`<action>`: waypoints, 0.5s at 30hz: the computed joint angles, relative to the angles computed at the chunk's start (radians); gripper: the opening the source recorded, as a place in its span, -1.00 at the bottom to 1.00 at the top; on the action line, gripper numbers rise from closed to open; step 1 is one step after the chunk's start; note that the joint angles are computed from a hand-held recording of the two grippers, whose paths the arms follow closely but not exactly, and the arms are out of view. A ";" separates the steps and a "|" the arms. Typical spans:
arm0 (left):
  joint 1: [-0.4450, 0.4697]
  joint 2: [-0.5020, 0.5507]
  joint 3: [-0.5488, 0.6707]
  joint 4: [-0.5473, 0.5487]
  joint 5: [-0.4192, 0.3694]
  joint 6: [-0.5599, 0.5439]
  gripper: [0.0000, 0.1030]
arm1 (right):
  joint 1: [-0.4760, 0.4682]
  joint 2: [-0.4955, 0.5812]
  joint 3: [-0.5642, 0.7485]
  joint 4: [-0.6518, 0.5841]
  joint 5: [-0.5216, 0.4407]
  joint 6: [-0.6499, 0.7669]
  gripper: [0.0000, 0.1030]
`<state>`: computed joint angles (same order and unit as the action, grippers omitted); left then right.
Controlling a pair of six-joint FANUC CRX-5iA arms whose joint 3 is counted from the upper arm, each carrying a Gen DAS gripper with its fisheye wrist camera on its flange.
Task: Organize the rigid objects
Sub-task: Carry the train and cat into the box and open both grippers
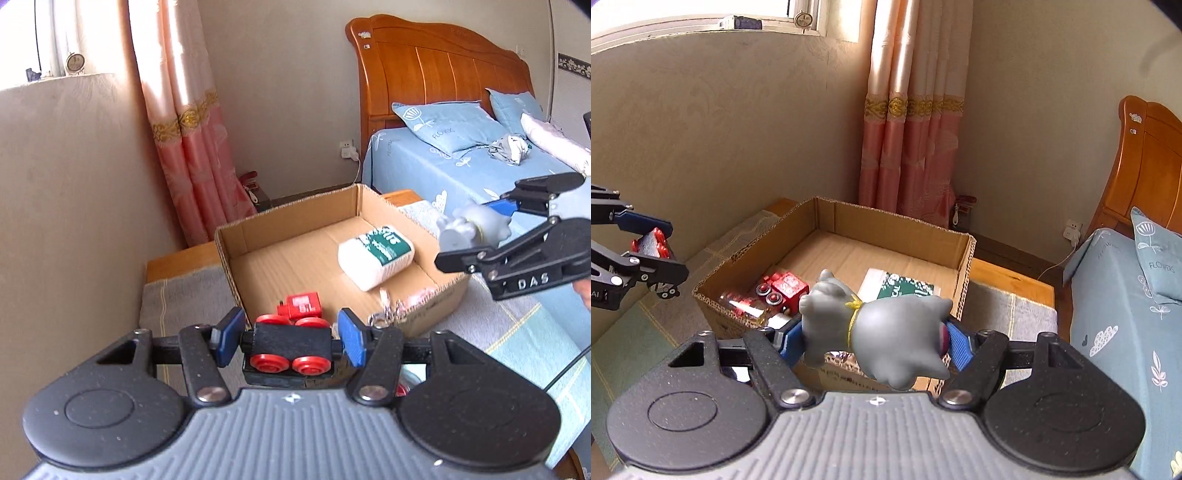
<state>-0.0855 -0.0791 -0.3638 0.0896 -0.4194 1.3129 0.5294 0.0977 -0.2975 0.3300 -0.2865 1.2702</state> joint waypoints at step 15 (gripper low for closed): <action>-0.015 0.288 0.352 -0.050 -0.102 0.036 0.07 | -0.003 -0.011 -0.037 0.086 0.024 -0.126 1.00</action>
